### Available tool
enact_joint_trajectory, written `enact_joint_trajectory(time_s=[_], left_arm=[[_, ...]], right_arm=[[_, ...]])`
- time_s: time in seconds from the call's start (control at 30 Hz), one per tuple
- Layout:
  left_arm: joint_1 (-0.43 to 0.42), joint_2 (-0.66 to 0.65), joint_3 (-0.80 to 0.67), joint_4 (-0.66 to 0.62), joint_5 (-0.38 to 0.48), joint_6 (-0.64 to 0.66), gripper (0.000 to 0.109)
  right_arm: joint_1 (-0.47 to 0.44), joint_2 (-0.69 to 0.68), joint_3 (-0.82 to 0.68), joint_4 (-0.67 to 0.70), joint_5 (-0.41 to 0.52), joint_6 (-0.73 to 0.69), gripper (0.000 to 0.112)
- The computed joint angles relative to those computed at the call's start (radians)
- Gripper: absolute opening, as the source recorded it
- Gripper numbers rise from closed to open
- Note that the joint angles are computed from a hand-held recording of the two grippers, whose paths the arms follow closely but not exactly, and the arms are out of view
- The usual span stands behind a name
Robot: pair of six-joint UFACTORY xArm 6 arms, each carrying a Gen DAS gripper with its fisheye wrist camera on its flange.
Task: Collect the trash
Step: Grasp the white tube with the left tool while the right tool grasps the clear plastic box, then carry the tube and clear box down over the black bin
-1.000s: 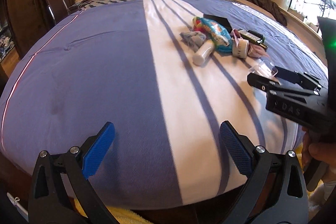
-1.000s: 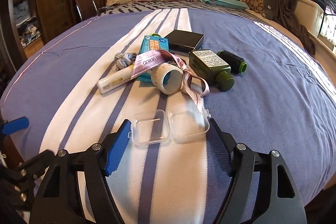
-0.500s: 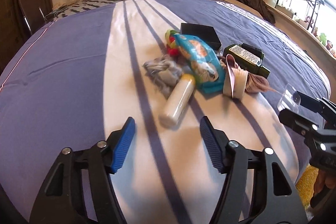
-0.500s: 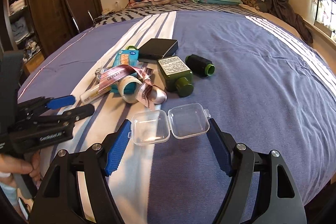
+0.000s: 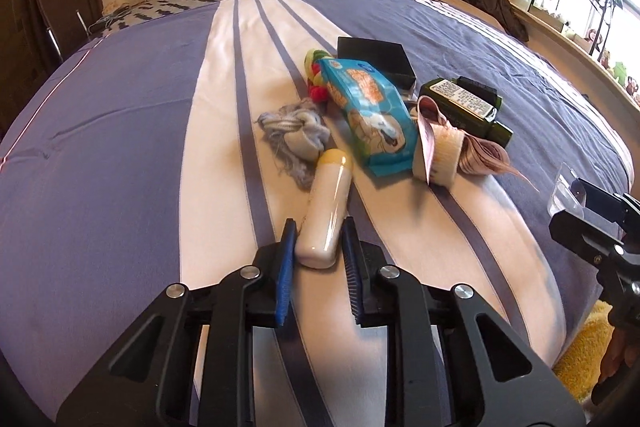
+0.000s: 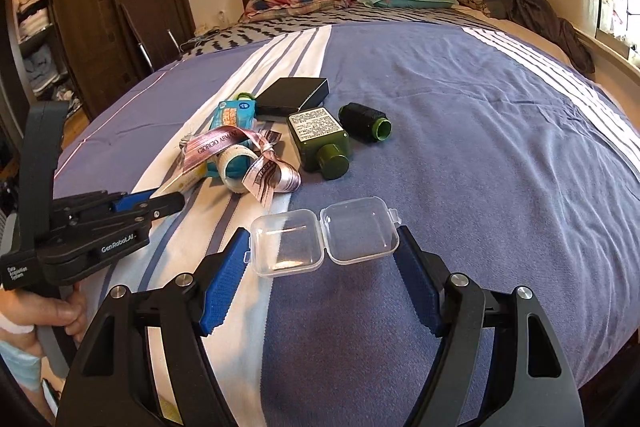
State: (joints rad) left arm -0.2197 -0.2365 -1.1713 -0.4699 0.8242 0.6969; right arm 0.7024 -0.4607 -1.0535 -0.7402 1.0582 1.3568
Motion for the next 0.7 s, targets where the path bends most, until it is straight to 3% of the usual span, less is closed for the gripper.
enact_joint_trajectory(time_s=[0.43, 0.7], left_arm=[[0.073, -0.285, 0.206, -0.043, 0.102, 0.048, 0.018], [0.138, -0.471, 0.275, -0.104, 0.186, 0.1, 0.018]], right_arm=[[0.151, -0.057, 0.016, -0.036, 0.138, 0.064, 0.073], [0.321, -0.068, -0.044, -0.134, 0.292, 0.134, 0.073]])
